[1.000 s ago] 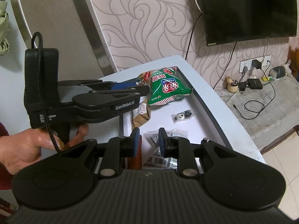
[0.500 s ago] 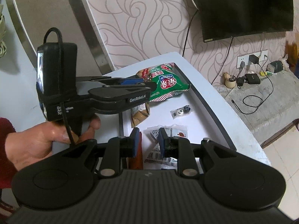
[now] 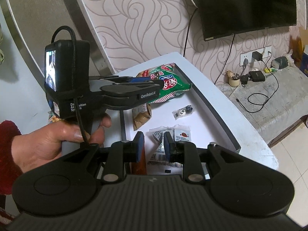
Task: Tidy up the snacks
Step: 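Carry the chocolate and orange bar over the white box with both grippers, then open both grippers over the box to drop the chocolate and bar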
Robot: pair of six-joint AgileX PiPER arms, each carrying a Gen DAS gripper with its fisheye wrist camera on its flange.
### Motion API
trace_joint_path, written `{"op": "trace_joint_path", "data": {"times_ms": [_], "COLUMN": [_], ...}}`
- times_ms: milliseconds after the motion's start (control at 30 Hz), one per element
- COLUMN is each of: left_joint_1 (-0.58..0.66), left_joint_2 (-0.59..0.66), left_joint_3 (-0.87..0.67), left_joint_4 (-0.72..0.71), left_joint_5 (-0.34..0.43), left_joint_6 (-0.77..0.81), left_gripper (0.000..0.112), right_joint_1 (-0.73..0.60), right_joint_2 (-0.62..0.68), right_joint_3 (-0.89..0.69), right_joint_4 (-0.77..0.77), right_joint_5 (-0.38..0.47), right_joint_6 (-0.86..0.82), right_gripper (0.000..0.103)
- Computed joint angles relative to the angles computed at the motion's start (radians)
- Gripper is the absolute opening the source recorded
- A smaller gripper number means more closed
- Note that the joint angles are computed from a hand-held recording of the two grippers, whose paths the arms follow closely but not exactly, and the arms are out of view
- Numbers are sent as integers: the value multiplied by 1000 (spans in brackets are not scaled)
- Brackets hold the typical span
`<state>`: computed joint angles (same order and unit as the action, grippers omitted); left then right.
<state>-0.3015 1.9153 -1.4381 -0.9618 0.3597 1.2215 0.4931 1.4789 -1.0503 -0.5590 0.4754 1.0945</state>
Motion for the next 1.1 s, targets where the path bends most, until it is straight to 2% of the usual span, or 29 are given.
{"op": "trace_joint_path", "data": {"times_ms": [200,300,400,833,1000,1100], "left_joint_1": [-5,-7,-7,-11,-5,12], "left_joint_2": [5,5,0,-16,-65,-93], "left_joint_3": [-14,-15,-7,6,78,121], "left_joint_4": [42,35,-2,3,-117,-169], "left_joint_5": [7,0,-2,4,-34,-35], "left_joint_6": [-53,-50,-14,-27,88,130], "left_gripper": [30,46,56,57,68,68], "right_joint_1": [0,-3,0,-2,10,12], "right_joint_2": [3,6,9,5,4,1], "right_joint_3": [-4,-8,-9,1,7,15], "right_joint_4": [23,45,48,42,-6,-14], "right_joint_5": [-3,-5,-7,-12,-18,-21], "right_joint_6": [-25,-48,-47,-21,41,55], "right_gripper": [27,27,35,50,60,63]}}
